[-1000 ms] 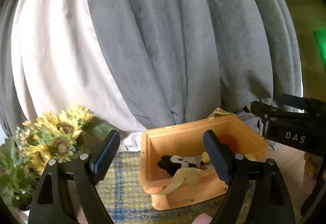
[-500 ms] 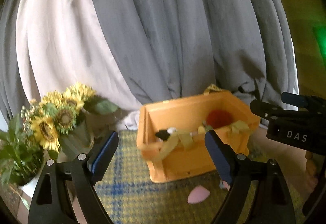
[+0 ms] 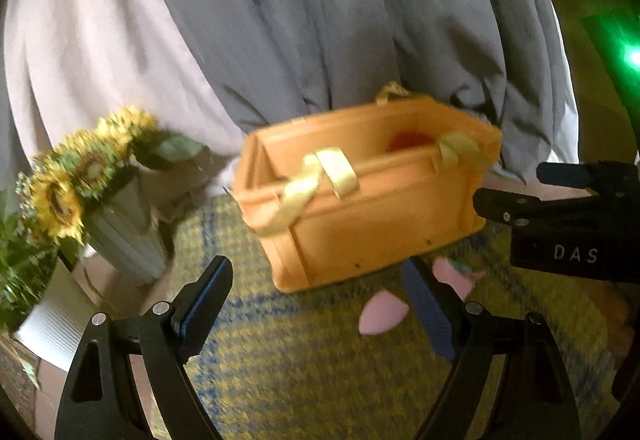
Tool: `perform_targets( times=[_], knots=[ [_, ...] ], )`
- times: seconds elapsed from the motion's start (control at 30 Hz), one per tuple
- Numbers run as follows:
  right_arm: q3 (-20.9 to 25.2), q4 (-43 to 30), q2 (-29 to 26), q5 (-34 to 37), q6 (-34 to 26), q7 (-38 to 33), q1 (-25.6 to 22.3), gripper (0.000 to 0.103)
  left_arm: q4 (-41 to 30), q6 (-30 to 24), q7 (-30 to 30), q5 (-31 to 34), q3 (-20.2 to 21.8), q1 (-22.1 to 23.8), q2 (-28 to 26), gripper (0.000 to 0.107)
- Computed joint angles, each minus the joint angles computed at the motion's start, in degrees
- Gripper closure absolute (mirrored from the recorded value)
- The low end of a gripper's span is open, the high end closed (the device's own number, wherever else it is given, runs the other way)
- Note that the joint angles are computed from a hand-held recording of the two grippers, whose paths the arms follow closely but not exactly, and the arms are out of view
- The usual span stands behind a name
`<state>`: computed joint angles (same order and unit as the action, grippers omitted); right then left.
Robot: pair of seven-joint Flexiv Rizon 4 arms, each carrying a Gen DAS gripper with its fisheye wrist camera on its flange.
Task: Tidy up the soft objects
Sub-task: 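Withdraw both tools from the crate toward the pink sponge and pouch, then grasp the pink sponge with the left tool while the right tool grasps the pink pouch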
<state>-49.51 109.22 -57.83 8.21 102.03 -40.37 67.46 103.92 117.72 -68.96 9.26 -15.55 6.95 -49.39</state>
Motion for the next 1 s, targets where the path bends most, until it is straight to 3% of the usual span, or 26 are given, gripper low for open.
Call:
perform_targets(
  times=[0.23, 0.5, 0.8, 1.0],
  knots=[
    [7.29, -1.51, 1.58, -3.37, -2.15, -0.51, -5.83, 0.017, -1.66, -6.28, 2.66, 0.21, -2.75, 1.52, -2.87, 0.02],
    [14.04, -4.17, 1.96, -8.41, -4.11, 0.24, -12.55, 0.017, -4.03, -10.01, 7.06, -2.99, -2.98, 0.19, -5.66, 0.021],
    [21.72, -8.88, 1.68, -13.58, -5.93, 0.55, -20.58, 0.021, -7.11, -12.64, 11.03, -6.33, -2.75, -1.84, -8.14, 0.029],
    [26.93, -11.63, 1.5, -16.82, -7.81, 0.62, -25.58, 0.026, -9.39, -15.96, 13.49, -8.02, -5.84, -0.13, -10.04, 0.034]
  ],
)
